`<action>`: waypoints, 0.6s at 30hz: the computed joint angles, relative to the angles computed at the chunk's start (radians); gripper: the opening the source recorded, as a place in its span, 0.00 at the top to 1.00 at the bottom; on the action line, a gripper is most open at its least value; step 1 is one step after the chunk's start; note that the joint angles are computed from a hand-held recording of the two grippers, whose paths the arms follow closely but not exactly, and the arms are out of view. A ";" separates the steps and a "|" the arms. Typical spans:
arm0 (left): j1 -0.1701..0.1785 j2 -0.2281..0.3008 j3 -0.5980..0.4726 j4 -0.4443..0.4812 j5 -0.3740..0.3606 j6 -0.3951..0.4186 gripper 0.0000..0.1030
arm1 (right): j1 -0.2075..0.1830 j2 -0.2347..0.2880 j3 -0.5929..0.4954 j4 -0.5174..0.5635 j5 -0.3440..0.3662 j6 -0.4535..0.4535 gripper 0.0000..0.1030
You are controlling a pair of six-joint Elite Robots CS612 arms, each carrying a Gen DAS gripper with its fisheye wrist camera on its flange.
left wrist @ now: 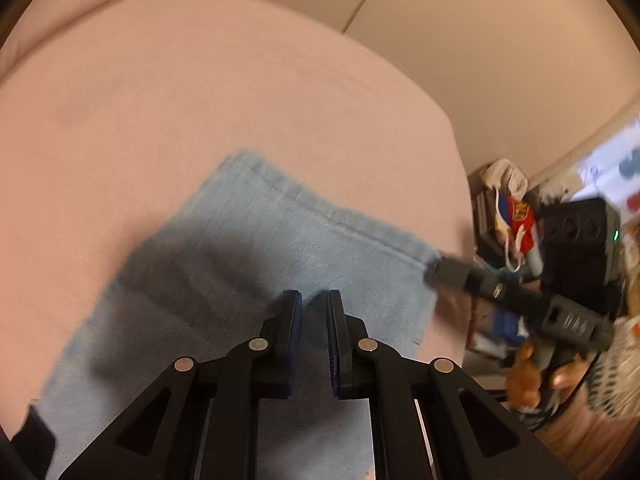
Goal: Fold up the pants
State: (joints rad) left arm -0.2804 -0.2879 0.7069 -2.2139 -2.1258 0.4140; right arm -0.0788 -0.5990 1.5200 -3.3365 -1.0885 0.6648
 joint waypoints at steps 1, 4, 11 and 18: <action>0.004 -0.016 0.022 -0.029 -0.024 0.005 0.92 | 0.000 -0.007 0.005 -0.012 -0.018 -0.001 0.72; 0.013 -0.038 0.052 -0.112 0.011 0.000 0.60 | 0.004 -0.024 0.003 -0.017 -0.054 -0.041 0.53; 0.022 0.008 -0.025 -0.105 0.187 -0.011 0.29 | 0.016 -0.028 -0.062 0.230 -0.075 -0.215 0.53; 0.002 0.007 -0.010 -0.048 0.237 0.094 0.68 | 0.033 -0.035 -0.094 0.371 -0.174 -0.434 0.86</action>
State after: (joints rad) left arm -0.2781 -0.2813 0.6970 -2.2615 -1.8889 0.5078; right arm -0.0463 -0.6341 1.4256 -2.9657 -1.2622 0.2306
